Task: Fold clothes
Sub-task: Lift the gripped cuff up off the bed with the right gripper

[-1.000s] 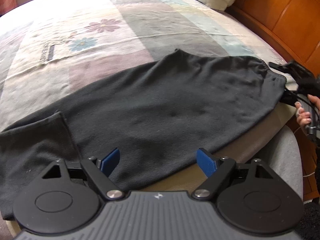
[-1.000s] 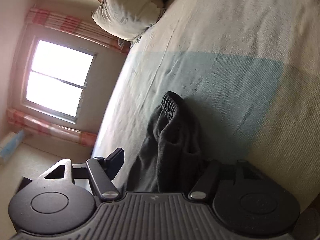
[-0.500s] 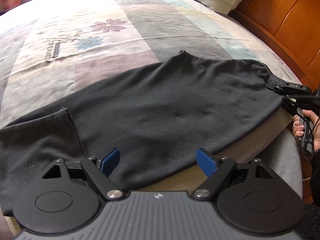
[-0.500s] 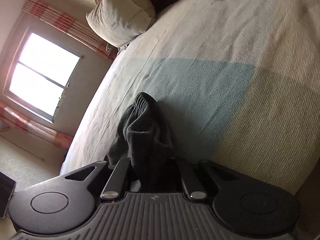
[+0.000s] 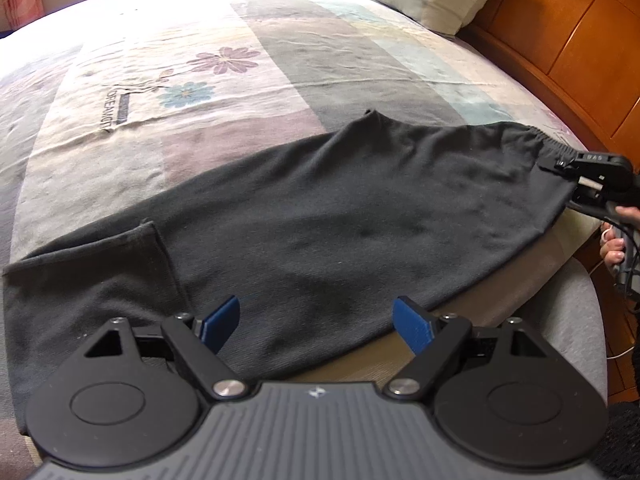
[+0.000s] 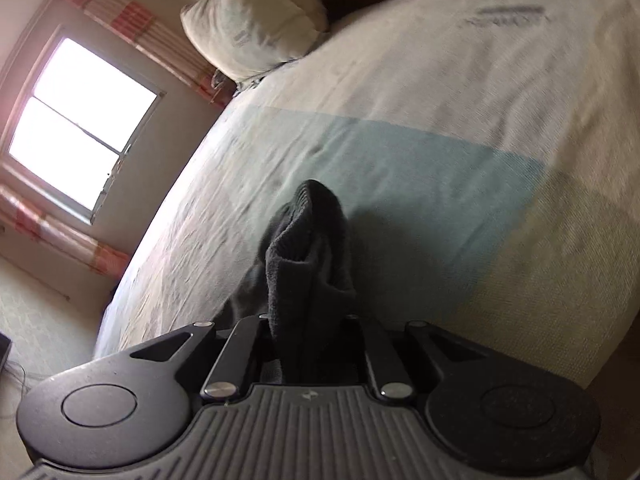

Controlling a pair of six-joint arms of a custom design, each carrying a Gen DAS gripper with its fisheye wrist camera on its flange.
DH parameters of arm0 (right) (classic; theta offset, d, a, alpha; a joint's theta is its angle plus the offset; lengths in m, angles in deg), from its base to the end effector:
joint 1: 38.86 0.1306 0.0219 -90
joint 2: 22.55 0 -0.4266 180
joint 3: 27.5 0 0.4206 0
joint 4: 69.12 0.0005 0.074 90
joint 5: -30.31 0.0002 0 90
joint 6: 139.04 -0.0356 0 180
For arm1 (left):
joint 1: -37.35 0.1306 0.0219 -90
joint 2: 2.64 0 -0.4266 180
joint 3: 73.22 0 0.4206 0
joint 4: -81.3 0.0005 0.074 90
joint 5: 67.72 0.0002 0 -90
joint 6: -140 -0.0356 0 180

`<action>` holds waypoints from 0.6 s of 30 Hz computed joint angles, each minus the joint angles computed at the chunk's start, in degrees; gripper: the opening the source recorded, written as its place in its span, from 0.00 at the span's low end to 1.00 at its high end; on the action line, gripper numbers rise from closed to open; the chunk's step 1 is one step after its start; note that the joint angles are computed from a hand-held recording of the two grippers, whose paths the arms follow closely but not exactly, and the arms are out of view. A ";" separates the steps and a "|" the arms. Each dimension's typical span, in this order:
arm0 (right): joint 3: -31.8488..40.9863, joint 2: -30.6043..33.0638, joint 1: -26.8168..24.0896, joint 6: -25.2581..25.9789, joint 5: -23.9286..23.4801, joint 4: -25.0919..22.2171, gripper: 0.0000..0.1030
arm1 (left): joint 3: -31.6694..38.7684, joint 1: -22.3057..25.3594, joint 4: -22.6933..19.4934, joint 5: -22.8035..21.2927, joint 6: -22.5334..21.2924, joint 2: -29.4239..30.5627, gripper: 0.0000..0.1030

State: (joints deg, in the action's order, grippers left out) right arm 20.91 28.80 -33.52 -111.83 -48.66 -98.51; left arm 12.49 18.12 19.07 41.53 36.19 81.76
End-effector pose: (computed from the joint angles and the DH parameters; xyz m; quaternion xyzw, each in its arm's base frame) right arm 0.2670 0.0176 0.3838 0.4597 0.7424 0.1992 0.4448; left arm 0.4236 -0.1607 0.4706 0.3116 0.9030 -0.1734 0.2396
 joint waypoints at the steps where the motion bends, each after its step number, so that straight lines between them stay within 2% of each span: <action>1: 0.93 0.42 0.77 0.99 0.68 -0.75 0.11 | -0.08 0.29 0.07 0.08 -0.11 -0.12 0.82; 10: 11.52 7.62 11.52 12.86 8.87 -7.49 0.11 | -1.25 4.24 1.16 2.49 -0.97 -1.53 0.82; 18: 19.43 15.12 18.62 19.02 8.07 -6.87 0.12 | -1.90 8.98 1.60 5.10 -2.59 -2.46 0.82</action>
State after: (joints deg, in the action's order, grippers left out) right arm 40.34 43.92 -14.90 -92.81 -40.59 -105.38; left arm 10.59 27.10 20.66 46.63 33.60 79.30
